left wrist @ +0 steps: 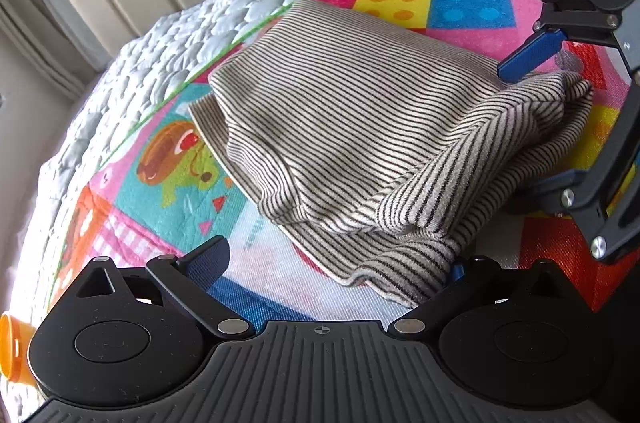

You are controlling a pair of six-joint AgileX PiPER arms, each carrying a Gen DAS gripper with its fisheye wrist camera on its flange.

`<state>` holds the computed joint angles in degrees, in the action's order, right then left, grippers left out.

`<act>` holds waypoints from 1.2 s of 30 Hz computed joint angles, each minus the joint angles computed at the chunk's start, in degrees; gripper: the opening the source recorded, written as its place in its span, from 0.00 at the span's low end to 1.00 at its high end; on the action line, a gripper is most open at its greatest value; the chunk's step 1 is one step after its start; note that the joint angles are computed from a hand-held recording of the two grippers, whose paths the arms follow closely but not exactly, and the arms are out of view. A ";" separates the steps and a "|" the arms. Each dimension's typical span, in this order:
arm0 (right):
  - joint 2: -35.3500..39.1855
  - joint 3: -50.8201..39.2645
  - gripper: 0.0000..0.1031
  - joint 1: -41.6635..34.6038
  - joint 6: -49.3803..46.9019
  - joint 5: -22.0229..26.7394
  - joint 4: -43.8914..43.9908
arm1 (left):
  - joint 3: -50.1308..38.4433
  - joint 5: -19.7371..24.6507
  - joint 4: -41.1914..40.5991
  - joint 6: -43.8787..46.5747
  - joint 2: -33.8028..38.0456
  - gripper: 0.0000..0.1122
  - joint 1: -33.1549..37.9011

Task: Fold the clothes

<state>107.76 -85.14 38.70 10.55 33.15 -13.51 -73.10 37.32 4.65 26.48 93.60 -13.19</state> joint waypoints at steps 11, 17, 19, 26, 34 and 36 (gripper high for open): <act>3.58 0.57 0.92 6.49 7.00 -0.56 -22.04 | -4.17 4.48 -7.12 0.30 2.24 0.91 2.78; 3.94 1.84 0.87 7.83 13.36 -1.85 -30.29 | -6.17 7.21 -11.83 1.09 3.31 0.91 4.76; 4.39 0.71 0.81 7.24 13.22 -1.12 -28.36 | -6.10 7.24 -12.00 1.25 3.31 0.91 4.68; 4.34 -3.89 0.68 1.17 8.32 -0.20 -7.41 | -6.46 7.74 -13.67 2.92 2.64 0.91 5.16; 1.68 -1.62 0.68 -5.19 3.06 -1.74 12.90 | -8.55 10.75 -22.04 18.12 -1.58 0.91 9.39; 2.01 -2.08 0.68 -5.63 2.21 -1.47 14.43 | -7.51 9.79 -20.13 23.28 -3.38 0.91 9.64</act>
